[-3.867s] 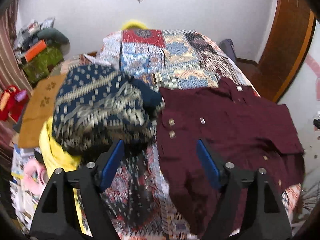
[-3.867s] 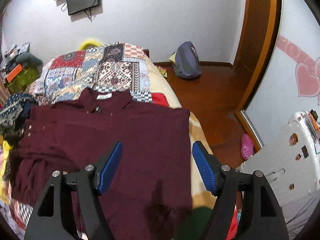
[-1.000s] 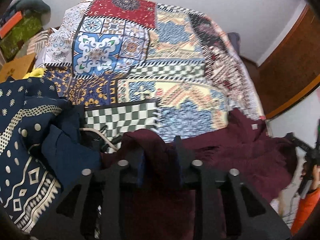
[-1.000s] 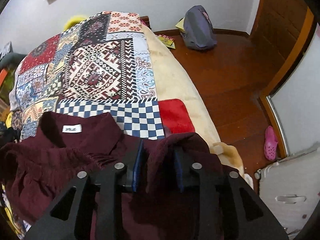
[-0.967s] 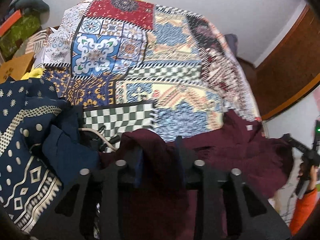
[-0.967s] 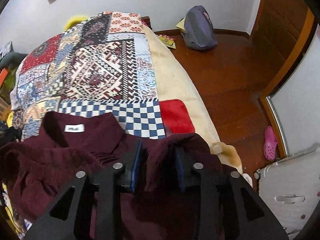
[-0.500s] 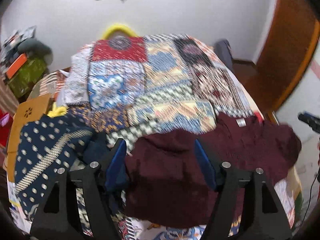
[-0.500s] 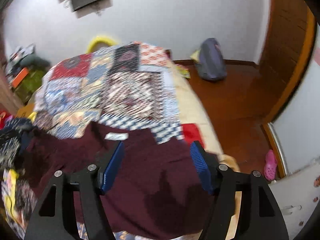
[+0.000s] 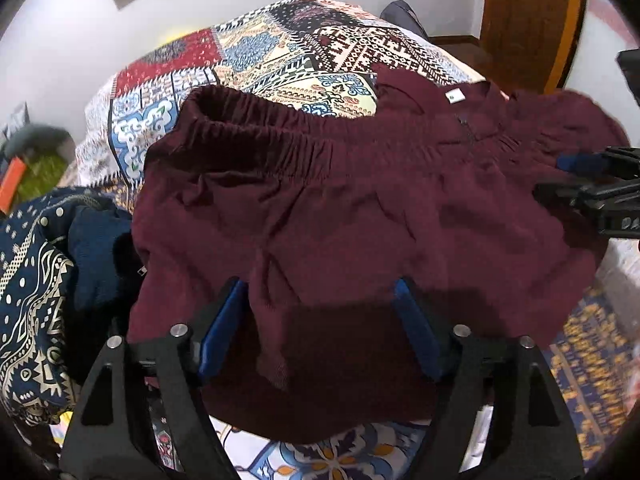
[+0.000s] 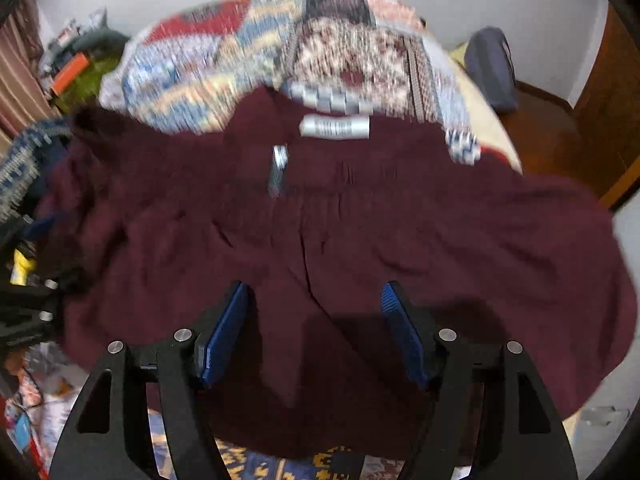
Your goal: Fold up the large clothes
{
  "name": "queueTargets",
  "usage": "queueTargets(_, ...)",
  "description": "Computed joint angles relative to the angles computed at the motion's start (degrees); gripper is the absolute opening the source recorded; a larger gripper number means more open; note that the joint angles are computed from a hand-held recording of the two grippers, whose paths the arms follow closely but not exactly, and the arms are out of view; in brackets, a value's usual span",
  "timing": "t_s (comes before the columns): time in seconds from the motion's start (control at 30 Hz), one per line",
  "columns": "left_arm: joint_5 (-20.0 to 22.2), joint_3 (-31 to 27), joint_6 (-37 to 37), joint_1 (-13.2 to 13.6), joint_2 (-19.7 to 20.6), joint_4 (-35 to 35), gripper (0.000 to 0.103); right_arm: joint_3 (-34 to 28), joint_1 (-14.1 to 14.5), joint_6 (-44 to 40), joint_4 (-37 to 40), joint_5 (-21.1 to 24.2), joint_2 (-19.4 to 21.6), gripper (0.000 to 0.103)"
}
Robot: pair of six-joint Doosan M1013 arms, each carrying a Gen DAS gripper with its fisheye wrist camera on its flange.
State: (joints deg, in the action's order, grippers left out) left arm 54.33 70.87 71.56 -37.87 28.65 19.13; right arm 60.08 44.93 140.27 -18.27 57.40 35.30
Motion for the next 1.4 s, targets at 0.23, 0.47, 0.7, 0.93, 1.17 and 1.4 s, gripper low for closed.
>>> queueTargets(0.23, -0.2, -2.1, 3.5, 1.7, 0.3, -3.5, 0.078, 3.1, -0.5, 0.8, 0.7, -3.3, -1.9, 0.069)
queueTargets(0.47, 3.3, -8.7, -3.8, 3.9, 4.2, 0.7, 0.078, 8.7, -1.3, 13.4, -9.8, -3.2, -6.3, 0.069)
queueTargets(0.7, 11.8, -16.7, -8.8, 5.7, 10.3, 1.9, 0.081, 16.3, -2.8, 20.3, -11.7, -6.3, -9.9, 0.069)
queueTargets(0.93, 13.3, -17.1, -11.3, 6.0, 10.5, -0.8, 0.082, 11.3, -0.3, 17.7, -15.6, 3.3, -7.0, 0.069)
queueTargets(1.17, 7.3, -8.8, -10.4, 4.1, 3.6, 2.0, 0.082, 11.4, -0.2, 17.6, -11.5, 1.6, -8.3, 0.069)
queueTargets(1.4, -2.4, 2.5, -14.7, 4.1, -5.6, -3.0, 0.082, 9.8, 1.8, 17.7, -14.0, -0.5, -8.1, 0.070)
